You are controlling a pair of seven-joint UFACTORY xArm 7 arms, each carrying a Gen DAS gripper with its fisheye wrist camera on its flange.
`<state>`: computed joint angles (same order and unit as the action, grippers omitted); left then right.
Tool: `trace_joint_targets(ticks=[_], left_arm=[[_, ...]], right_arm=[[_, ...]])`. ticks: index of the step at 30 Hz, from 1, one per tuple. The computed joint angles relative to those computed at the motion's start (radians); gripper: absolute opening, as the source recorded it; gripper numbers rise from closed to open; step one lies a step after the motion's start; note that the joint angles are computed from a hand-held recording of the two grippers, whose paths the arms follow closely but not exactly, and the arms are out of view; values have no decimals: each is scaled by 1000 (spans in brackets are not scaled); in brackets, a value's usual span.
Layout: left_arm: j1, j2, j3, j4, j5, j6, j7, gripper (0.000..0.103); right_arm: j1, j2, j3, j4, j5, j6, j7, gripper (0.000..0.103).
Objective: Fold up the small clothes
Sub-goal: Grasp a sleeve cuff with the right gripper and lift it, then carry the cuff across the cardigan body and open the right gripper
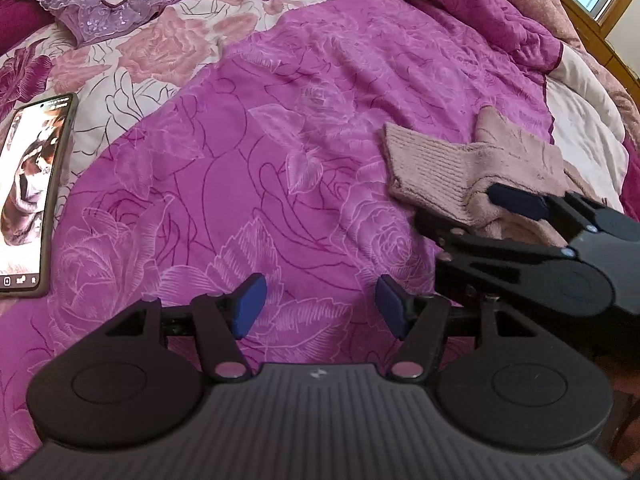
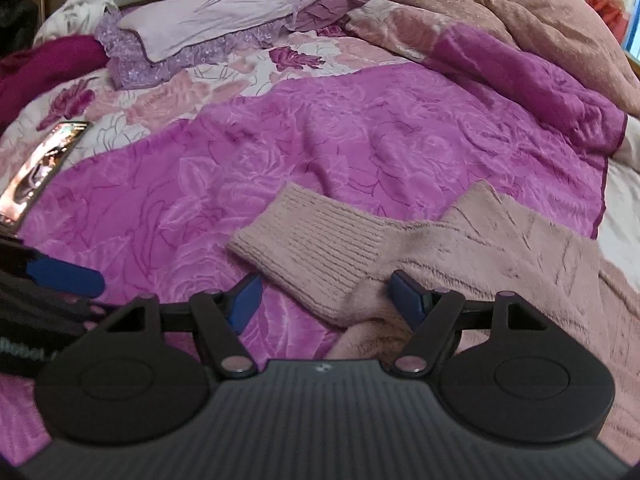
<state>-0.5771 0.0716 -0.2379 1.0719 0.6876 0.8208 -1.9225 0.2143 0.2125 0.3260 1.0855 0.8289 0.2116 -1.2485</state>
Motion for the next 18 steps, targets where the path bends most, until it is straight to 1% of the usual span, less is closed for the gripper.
trace_joint_targets(ticks=[1, 2, 3, 4, 5, 6, 7, 8, 9, 10, 12, 15, 18], left_arm=[[0, 0, 0, -2, 1, -2, -1, 69], [1, -1, 1, -3, 2, -6, -1, 70], [2, -2, 2, -6, 3, -11, -1, 71], [3, -2, 2, -7, 4, -15, -1, 71], [3, -2, 2, -8, 5, -17, -1, 72], [3, -1, 2, -8, 9, -20, -1, 72], [3, -2, 2, -9, 10, -22, 0, 72], [3, -3, 2, -12, 13, -24, 0, 73], [4, -4, 2, -13, 15, -26, -2, 73], [3, -4, 2, -15, 18, -27, -5, 73], [5, -7, 2, -19, 20, -31, -11, 73], [5, -5, 0, -12, 23, -25, -7, 73], [2, -3, -1, -5, 33, -27, -2, 73]], right_arm=[[4, 6, 0, 3, -4, -10, 1, 72], [6, 12, 2, 5, -9, -20, 2, 69], [6, 15, 7, 4, -9, -37, -1, 60], [6, 18, 12, 1, -12, -57, 1, 44], [-2, 18, 22, 1, -7, -63, -2, 30], [-1, 17, 15, 5, -26, -45, 30, 11], [5, 14, -2, 12, -36, -9, 74, 11], [-13, 11, 14, 14, -7, -3, 77, 11], [-30, 3, 33, 11, 44, -8, 37, 11], [-46, -7, 54, 6, 111, -21, -28, 11], [-52, -29, 61, 4, 206, -27, -115, 11], [-46, -58, 32, 17, 283, 10, -160, 11], [-35, -80, -3, 31, 357, 26, -208, 10]])
